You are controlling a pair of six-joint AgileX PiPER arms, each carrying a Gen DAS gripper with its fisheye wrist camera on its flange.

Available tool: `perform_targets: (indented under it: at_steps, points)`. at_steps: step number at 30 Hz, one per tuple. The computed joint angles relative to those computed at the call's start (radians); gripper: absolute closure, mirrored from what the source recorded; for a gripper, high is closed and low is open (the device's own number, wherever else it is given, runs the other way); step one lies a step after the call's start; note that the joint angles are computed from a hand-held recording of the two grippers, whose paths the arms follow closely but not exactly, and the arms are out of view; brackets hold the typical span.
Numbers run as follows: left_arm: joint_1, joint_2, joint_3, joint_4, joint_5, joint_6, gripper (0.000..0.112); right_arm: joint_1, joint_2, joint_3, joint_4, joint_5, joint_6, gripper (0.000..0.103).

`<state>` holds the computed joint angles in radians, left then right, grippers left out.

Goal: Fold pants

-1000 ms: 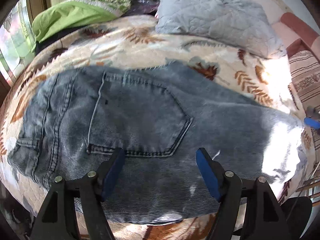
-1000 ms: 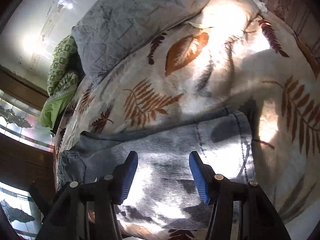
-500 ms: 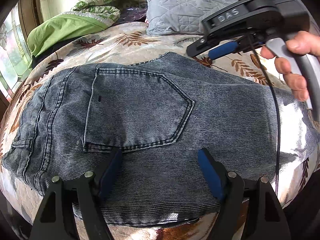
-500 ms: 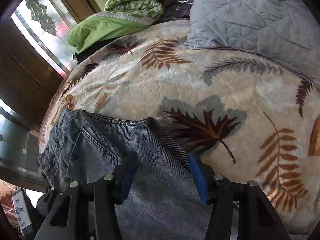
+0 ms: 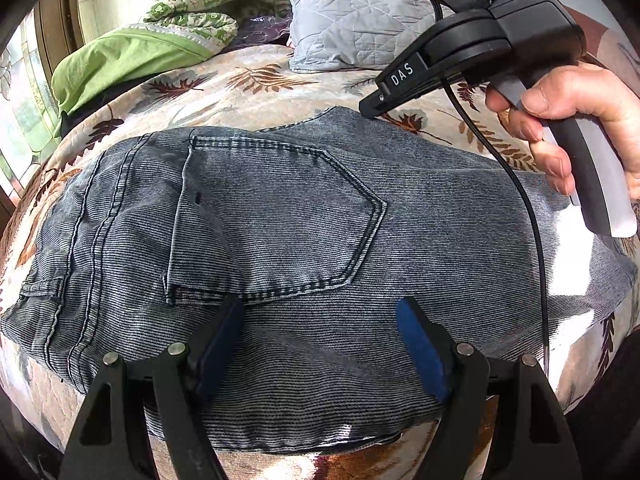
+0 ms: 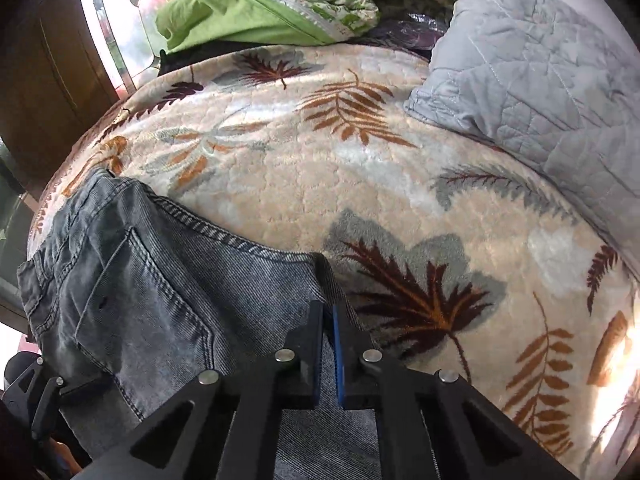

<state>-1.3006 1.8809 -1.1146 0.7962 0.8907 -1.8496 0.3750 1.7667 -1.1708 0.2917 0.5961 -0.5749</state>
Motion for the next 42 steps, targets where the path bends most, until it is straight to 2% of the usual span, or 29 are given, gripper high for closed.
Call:
perform_targets:
  at_steps: [2, 5, 7, 8, 10, 11, 13, 15, 17, 22, 23, 24, 27, 29, 33, 36, 39, 42]
  points:
    - [0.0, 0.006, -0.007, -0.001, 0.003, 0.005, 0.032, 0.019, -0.002, -0.01, -0.057, -0.029, 0.052, 0.101]
    - [0.0, 0.006, -0.006, 0.001, -0.002, 0.004, 0.031, -0.026, 0.059, -0.101, 0.099, 0.118, -0.073, 0.101]
    - [0.0, 0.001, -0.001, 0.004, -0.006, -0.002, 0.031, -0.065, 0.062, -0.103, 0.202, 0.143, -0.146, 0.1]
    - [-0.001, 0.0, 0.001, 0.005, -0.008, -0.004, 0.031, -0.085, 0.065, -0.106, 0.244, 0.157, -0.175, 0.097]
    - [-0.002, -0.001, 0.001, 0.005, -0.007, -0.007, 0.031, -0.107, 0.075, -0.119, 0.263, 0.168, -0.157, 0.081]
    - [-0.002, 0.0, -0.001, 0.004, -0.006, -0.007, 0.031, -0.113, 0.087, -0.136, 0.264, 0.189, -0.137, 0.069]
    - [-0.001, -0.002, -0.001, 0.004, -0.008, -0.008, 0.031, -0.129, 0.127, -0.19, 0.29, 0.278, -0.144, 0.066]
    - [0.0, -0.004, 0.001, 0.005, -0.012, -0.011, 0.031, -0.12, 0.156, -0.219, 0.277, 0.315, -0.154, 0.065]
    - [-0.001, -0.004, 0.001, 0.005, -0.011, -0.012, 0.031, -0.112, 0.168, -0.214, 0.274, 0.298, -0.149, 0.065]
    - [0.001, -0.002, 0.0, 0.005, -0.013, -0.011, 0.03, -0.075, 0.197, -0.218, 0.245, 0.328, -0.184, 0.068]
    - [0.002, -0.003, 0.001, 0.005, -0.015, -0.011, 0.03, -0.073, 0.195, -0.214, 0.247, 0.32, -0.19, 0.071]
    - [0.003, -0.004, 0.003, 0.007, -0.018, -0.012, 0.03, -0.074, 0.197, -0.214, 0.249, 0.313, -0.191, 0.082]
    - [0.004, -0.006, 0.006, 0.008, -0.021, -0.014, 0.03, -0.073, 0.203, -0.221, 0.242, 0.324, -0.196, 0.096]
    - [0.005, -0.009, 0.01, 0.009, -0.025, -0.018, 0.03, -0.058, 0.178, -0.201, 0.21, 0.29, -0.188, 0.099]
    - [0.007, -0.014, 0.02, 0.014, -0.031, -0.021, 0.03, 0.026, 0.075, -0.124, 0.022, 0.1, -0.061, 0.101]
    - [0.009, -0.016, 0.022, 0.015, -0.033, -0.023, 0.03, 0.076, 0.032, -0.085, -0.076, 0.015, 0.0, 0.101]
    - [0.007, -0.01, 0.016, 0.011, -0.026, -0.008, 0.03, 0.111, 0.065, -0.062, -0.204, -0.056, 0.086, 0.101]
    - [-0.001, -0.002, 0.007, 0.009, -0.015, -0.005, 0.03, 0.11, 0.109, -0.055, -0.189, -0.088, 0.077, 0.1]
